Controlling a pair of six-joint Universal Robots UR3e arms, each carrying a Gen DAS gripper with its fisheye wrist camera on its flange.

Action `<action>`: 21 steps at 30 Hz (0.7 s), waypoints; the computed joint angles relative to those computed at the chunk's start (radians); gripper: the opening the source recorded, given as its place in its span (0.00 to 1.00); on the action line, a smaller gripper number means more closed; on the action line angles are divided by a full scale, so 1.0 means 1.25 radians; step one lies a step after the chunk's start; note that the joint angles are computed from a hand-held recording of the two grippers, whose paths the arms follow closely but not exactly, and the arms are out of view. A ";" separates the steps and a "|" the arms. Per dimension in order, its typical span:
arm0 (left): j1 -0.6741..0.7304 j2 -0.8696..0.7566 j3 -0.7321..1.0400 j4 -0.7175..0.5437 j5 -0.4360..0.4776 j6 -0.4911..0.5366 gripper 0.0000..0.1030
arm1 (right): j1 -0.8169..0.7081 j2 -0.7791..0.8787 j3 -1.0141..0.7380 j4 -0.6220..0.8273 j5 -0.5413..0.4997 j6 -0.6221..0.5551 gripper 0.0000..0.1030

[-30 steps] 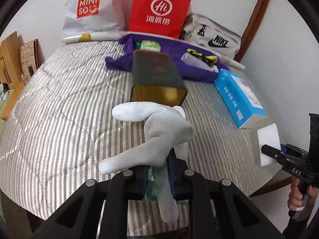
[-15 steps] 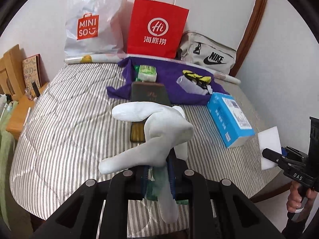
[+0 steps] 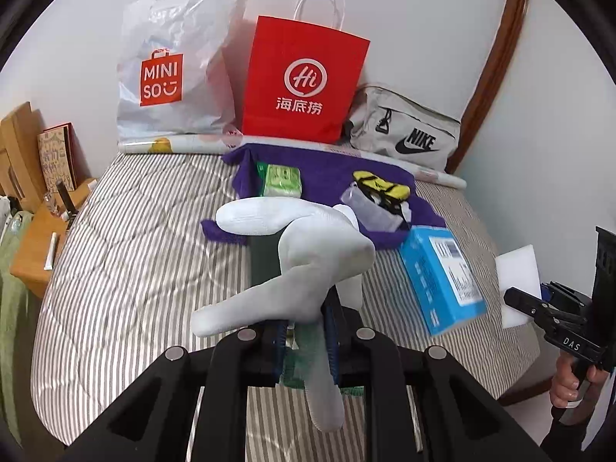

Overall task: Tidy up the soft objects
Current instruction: 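Lift the white gloves with left while right carries the sponge toward the towel, then lower the gloves and sponge onto the purple towel with both tools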

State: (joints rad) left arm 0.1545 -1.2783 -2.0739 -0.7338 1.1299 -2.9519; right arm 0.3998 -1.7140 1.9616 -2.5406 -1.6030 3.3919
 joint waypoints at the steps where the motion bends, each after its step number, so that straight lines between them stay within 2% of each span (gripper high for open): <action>1: -0.008 -0.020 0.018 0.002 0.006 -0.004 0.16 | -0.005 0.005 -0.008 0.002 0.003 -0.006 0.38; 14: -0.056 -0.225 0.213 0.025 0.047 -0.055 0.16 | -0.092 0.148 -0.181 0.018 0.070 -0.078 0.39; 21: -0.074 -0.380 0.372 -0.014 0.045 -0.098 0.16 | -0.130 0.272 -0.314 0.047 0.094 -0.102 0.39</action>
